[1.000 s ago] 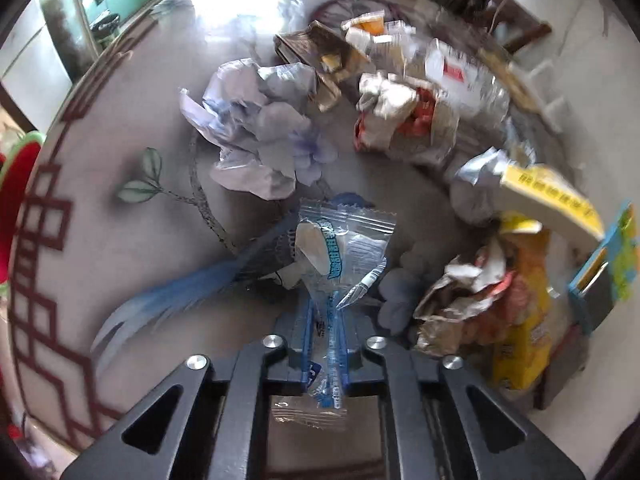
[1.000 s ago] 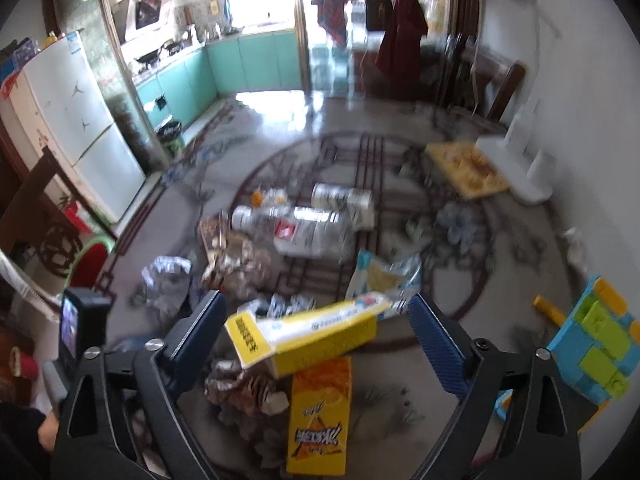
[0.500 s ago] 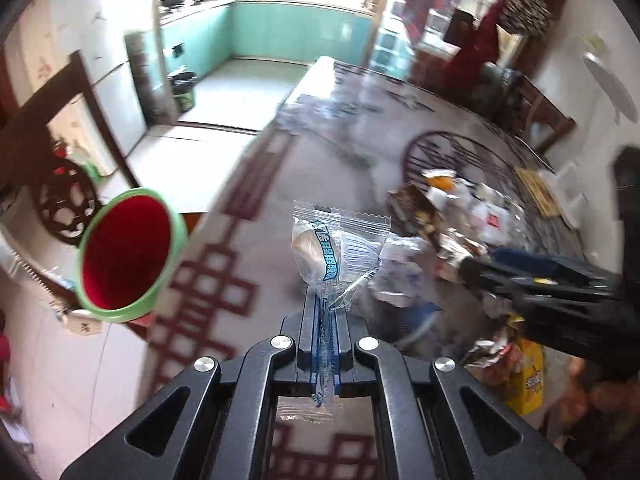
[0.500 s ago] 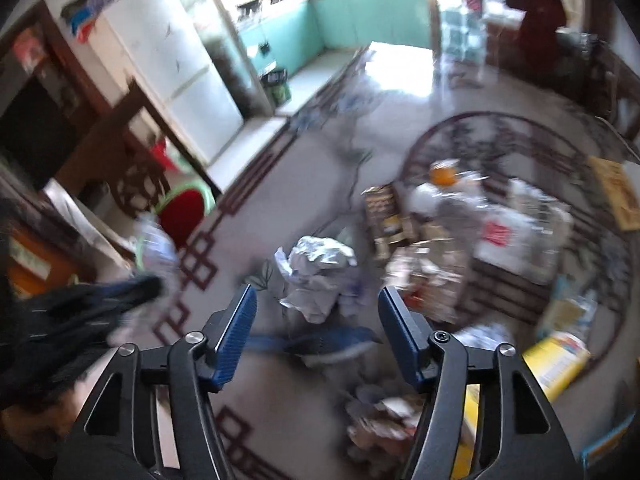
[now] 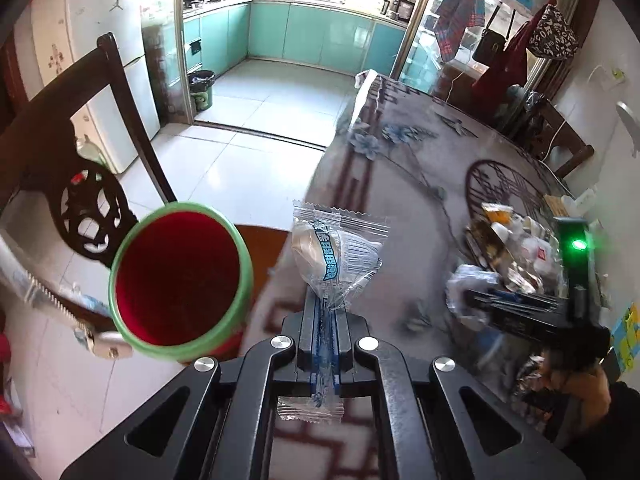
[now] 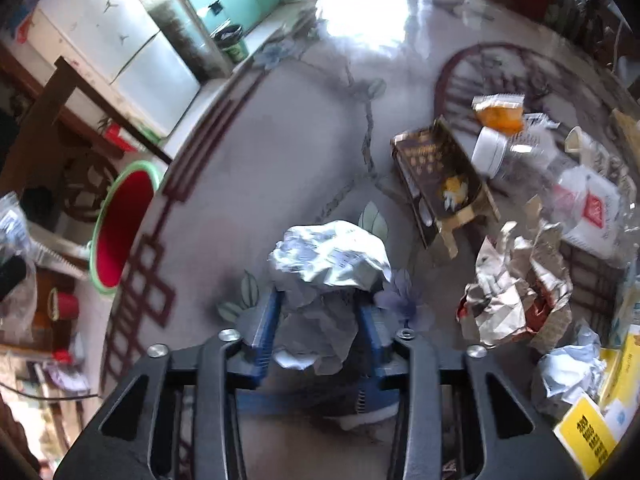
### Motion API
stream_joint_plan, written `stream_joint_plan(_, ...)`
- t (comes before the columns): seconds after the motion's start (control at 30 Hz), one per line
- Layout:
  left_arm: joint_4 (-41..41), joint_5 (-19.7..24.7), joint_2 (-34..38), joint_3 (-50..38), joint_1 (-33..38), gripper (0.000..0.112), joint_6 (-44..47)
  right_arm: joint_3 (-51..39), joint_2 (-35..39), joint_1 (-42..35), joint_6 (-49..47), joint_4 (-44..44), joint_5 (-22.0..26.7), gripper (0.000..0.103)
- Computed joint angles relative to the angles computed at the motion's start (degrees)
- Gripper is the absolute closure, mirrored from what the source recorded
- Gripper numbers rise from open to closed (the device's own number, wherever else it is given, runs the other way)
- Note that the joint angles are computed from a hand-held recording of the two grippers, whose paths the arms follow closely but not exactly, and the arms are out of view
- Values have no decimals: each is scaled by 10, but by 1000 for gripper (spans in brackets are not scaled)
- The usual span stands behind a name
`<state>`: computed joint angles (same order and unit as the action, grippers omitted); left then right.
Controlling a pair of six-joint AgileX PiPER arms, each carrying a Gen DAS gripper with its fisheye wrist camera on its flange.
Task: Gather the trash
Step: 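Carry both items over the red bucket and open both tools to drop them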
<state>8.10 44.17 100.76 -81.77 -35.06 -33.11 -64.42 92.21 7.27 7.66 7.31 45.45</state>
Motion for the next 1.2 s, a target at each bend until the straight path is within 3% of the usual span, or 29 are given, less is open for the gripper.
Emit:
stream_joint_plan(0.23, -119, -23, 37, -21, 140, 109, 194, -82, -31, 89, 145, -72, 27, 95)
stream_joint_plan(0.4, -159, -20, 66, -35, 226, 109, 277, -182, 31, 169, 191, -97, 38, 95)
stream_joint_plan(0.67, -171, -26, 87, -19, 303, 109, 316, -342, 172, 229, 137, -41, 66, 95)
stream_joint_plan(1.0, -165, -26, 110, -20, 327, 109, 318, -495, 288, 249, 94, 14, 118, 95)
stream_joint_plan(1.13, -159, -20, 124, -36, 331, 99, 311, -503, 293, 243, 76, 50, 112, 93)
stream_joint_plan(1.17, -147, -17, 128, -43, 329, 86, 298, -505, 295, 241, 73, 61, 111, 85)
stream_joint_plan(1.2, -136, -13, 132, -48, 327, 68, 287, -508, 297, 241, 81, 61, 110, 67)
